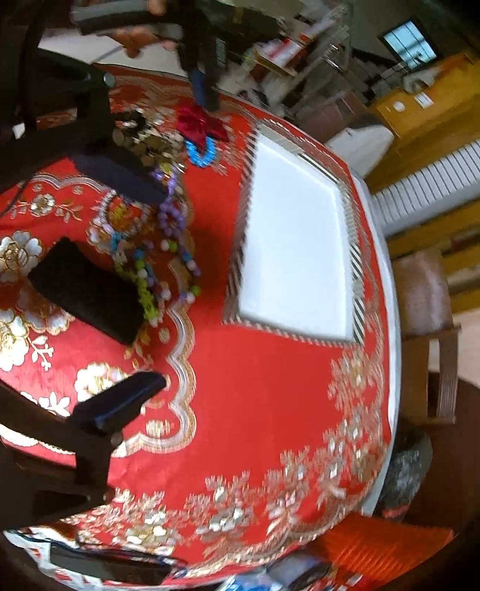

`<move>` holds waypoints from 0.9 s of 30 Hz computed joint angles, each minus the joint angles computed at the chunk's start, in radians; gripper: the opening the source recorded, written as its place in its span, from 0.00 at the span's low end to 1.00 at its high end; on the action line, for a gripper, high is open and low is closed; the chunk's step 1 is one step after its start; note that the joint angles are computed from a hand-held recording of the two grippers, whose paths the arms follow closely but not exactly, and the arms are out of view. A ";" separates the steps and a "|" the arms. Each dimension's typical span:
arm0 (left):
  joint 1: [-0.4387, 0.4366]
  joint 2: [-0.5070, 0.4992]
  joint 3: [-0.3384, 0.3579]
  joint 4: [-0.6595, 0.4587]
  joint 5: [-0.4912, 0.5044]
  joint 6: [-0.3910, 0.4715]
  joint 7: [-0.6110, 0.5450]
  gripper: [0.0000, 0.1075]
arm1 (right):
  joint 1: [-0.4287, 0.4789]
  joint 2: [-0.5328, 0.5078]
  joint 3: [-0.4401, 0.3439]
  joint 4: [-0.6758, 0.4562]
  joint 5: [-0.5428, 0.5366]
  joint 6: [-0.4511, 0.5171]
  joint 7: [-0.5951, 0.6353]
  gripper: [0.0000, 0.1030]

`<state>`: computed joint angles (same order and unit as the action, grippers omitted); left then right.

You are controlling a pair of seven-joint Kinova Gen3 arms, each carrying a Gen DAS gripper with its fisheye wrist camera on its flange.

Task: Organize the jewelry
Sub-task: 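Grasp and lift the red satin bow with the left gripper while the right grasps a multicolour bead bracelet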

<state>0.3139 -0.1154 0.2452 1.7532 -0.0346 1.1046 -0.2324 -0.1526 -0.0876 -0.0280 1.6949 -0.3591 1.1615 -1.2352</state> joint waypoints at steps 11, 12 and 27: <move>0.030 0.102 -0.019 -0.067 -0.026 0.101 0.002 0.15 | -0.048 0.115 -0.052 -0.033 0.103 -0.046 0.017 0.55; 0.031 0.102 -0.026 -0.068 -0.015 0.106 -0.010 0.15 | -0.057 0.137 -0.059 -0.045 0.122 -0.043 0.017 0.54; -0.046 -0.052 0.011 0.107 0.115 -0.066 0.163 0.20 | -0.055 0.231 -0.074 -0.090 0.099 0.004 0.078 0.54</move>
<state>0.2683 -0.1678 0.2557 1.8606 0.0806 1.0388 -0.0695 -0.2075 0.1430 -0.1021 1.6045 -0.2600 1.1655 -1.1568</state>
